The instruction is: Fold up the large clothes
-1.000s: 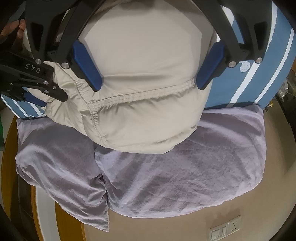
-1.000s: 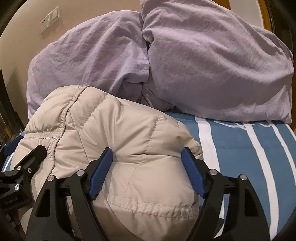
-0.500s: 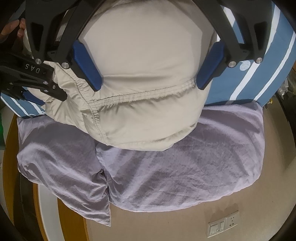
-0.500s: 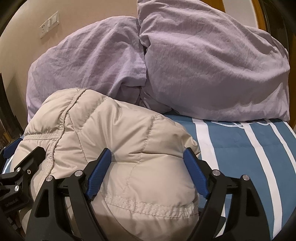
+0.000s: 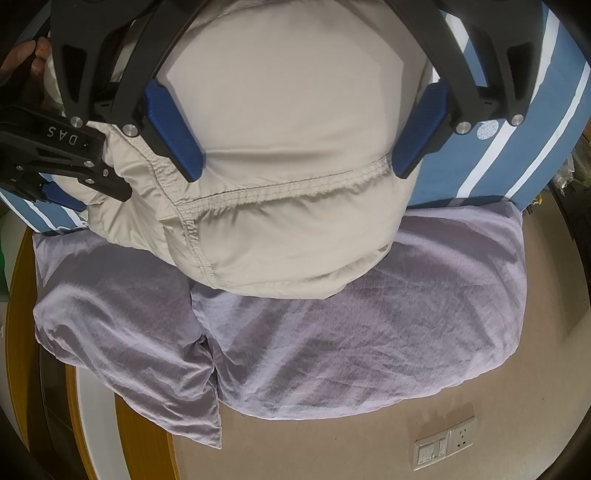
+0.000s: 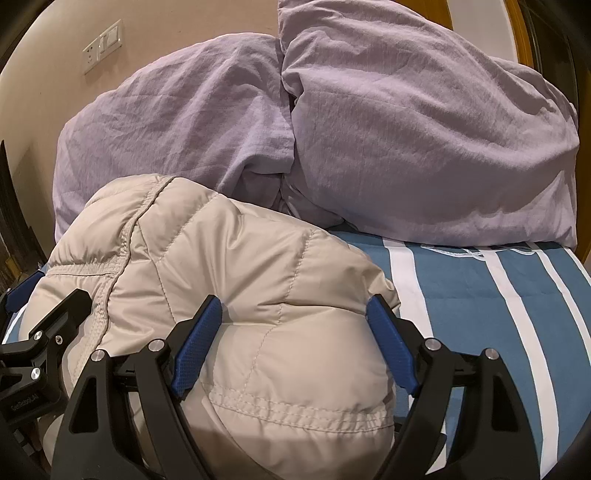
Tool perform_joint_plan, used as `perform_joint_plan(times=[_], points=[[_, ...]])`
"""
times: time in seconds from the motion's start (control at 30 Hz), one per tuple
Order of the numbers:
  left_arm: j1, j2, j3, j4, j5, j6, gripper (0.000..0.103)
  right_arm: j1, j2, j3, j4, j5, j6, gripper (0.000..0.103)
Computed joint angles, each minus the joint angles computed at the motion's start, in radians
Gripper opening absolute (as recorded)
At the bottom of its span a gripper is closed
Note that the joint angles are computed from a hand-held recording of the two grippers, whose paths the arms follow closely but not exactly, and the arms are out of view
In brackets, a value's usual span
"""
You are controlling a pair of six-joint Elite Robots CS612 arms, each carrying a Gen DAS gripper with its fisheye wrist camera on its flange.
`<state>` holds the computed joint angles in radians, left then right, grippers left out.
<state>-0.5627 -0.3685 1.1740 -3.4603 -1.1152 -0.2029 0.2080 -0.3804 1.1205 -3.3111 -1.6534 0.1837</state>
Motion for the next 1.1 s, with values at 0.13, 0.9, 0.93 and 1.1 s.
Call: perform_joint_plan(times=[0.13,0.9,0.93,1.1], points=[[-0.001,0.002,0.001,-0.013,0.006,0.000,0.101,0.000,0.003,0.001,-0.008,-0.003,0.006,0.084],[-0.061,-0.250,0.512,-0.043,-0.036,-0.232,0.101,0.027,-0.290,0.518,0.004,0.086,0.067,0.102],[-0.061,-0.258,0.530,-0.047,-0.052,-0.252,0.101,0.031,-0.296,0.531,-0.003,0.085,0.061,0.102],[-0.066,-0.284,0.587,-0.080,-0.097,-0.299,0.101,0.046,-0.319,0.578,-0.045,0.083,0.033,0.102]])
